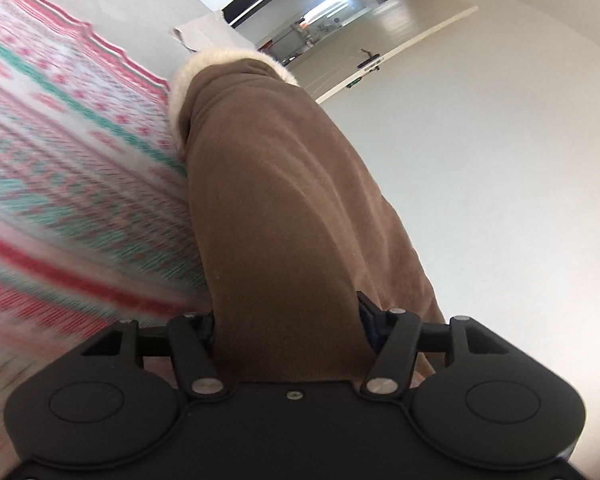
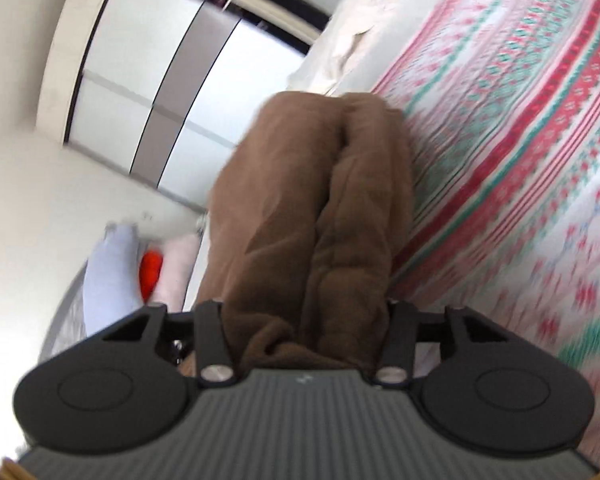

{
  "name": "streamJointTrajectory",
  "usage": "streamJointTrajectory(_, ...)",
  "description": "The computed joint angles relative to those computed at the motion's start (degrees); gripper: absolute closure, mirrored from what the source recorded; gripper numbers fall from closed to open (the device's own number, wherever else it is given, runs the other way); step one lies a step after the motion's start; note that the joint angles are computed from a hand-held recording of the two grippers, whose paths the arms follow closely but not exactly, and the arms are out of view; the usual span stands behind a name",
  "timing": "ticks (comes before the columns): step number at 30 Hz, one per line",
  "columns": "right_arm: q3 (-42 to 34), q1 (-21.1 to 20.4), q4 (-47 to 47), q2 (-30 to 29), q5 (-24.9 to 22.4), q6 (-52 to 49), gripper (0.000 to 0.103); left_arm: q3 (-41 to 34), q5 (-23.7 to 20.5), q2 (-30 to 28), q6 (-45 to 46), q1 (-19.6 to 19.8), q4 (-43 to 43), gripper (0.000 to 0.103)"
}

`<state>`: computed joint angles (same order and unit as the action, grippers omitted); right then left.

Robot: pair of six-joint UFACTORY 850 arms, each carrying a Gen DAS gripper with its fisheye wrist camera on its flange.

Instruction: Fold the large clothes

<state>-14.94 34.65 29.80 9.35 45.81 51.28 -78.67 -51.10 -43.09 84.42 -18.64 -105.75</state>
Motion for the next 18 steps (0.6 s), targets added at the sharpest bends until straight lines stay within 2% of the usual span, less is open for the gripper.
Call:
streamJointTrajectory(6,-3.6,13.8,10.2,0.1,-3.8,-2.6,0.058,14.3,-0.2,11.2,1.4,6.9,5.9,0.044)
streamJointTrajectory(10,-7.7,21.6,20.5,-2.4,-8.5,-9.7,0.057,20.8,0.4,15.4,2.6,10.4,10.5,0.043)
streamJointTrajectory(12,-9.2,24.3,25.5,-4.5,-10.2,-12.0,0.046,23.0,2.3,15.4,5.2,10.6,10.0,0.036)
streamJointTrajectory(14,-10.6,24.9,33.0,-6.7,-13.0,-18.9,0.033,25.5,7.7,15.9,12.9,9.0,4.4,0.021)
streamJointTrajectory(15,-11.4,24.9,36.1,-8.3,-14.7,-22.2,0.026,27.0,9.5,17.1,18.2,8.3,0.3,0.020)
streamJointTrajectory(16,-11.8,24.9,36.9,-9.1,-15.7,-23.0,0.022,27.9,10.2,18.4,21.8,8.1,-1.7,0.019)
streamJointTrajectory(18,-11.4,26.5,39.5,-7.9,-13.9,-24.7,0.022,30.4,9.7,20.4,29.0,8.4,-8.3,0.016)
